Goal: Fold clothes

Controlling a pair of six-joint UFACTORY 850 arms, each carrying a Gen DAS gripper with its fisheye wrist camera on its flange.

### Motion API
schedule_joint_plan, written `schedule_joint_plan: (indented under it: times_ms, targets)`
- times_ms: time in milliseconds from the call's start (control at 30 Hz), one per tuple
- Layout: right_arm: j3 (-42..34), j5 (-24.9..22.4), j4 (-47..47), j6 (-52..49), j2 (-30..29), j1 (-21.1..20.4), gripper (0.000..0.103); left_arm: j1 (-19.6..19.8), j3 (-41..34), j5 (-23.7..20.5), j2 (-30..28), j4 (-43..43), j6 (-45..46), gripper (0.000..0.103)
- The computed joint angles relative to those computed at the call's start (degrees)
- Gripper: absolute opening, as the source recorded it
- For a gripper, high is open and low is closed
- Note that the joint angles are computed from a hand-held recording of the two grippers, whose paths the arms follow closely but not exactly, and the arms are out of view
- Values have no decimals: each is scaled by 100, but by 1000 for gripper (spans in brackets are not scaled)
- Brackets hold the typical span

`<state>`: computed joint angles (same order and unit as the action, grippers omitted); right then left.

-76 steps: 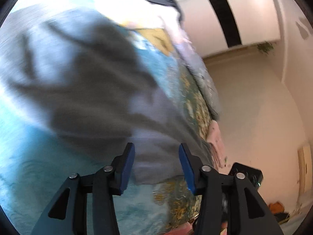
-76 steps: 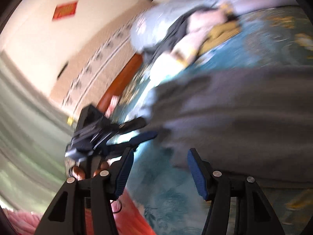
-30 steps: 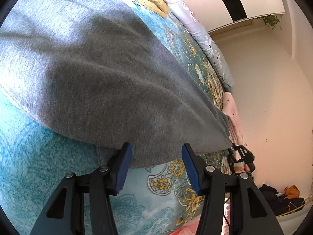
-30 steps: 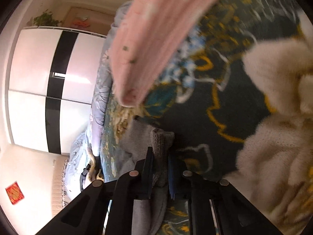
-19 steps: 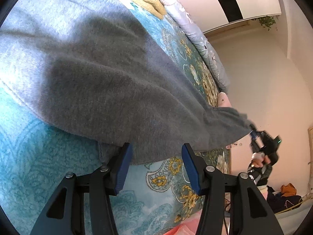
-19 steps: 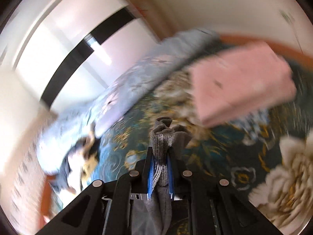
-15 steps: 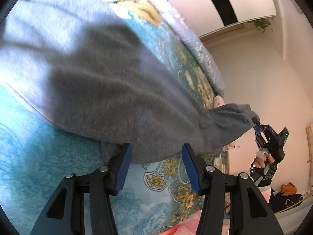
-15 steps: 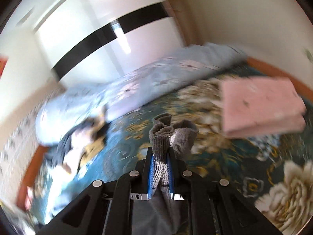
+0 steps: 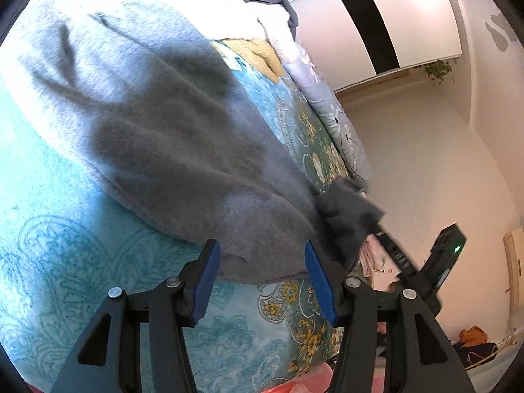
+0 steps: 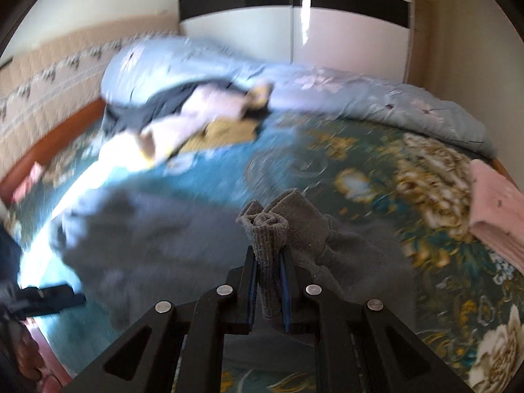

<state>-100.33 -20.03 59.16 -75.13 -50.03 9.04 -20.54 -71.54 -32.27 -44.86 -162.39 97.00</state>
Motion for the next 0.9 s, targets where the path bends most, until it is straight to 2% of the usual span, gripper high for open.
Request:
schedule_joint_plan:
  times_ms: [200,367,467,600,700,767,900]
  targets:
    - [276,197,-405,188,-43,171,14,2,37,28,17,10,-56,55]
    - [499,190,-58,-343,131,154,18,4,-8,109,19,27,-55,55]
    - [460,-416,248,-659,147,-8,25,2,-31,166,38,91,-76,55]
    - [269,-1498,796,-846,60,-344,33,-20,-298,411,-43,418,-277,55]
    - [197,-1618,1350,-891,26,-593,42,-53,-586,658,-133,764,-456,55]
    - [136,-1644,1689,-823,-24,-760,43,-82,-948,839,-288,1190,-768,55]
    - [-2,-1724,2084,-331,-250,-1077,44,-114,-1913,982,-786,2619,-2128,61]
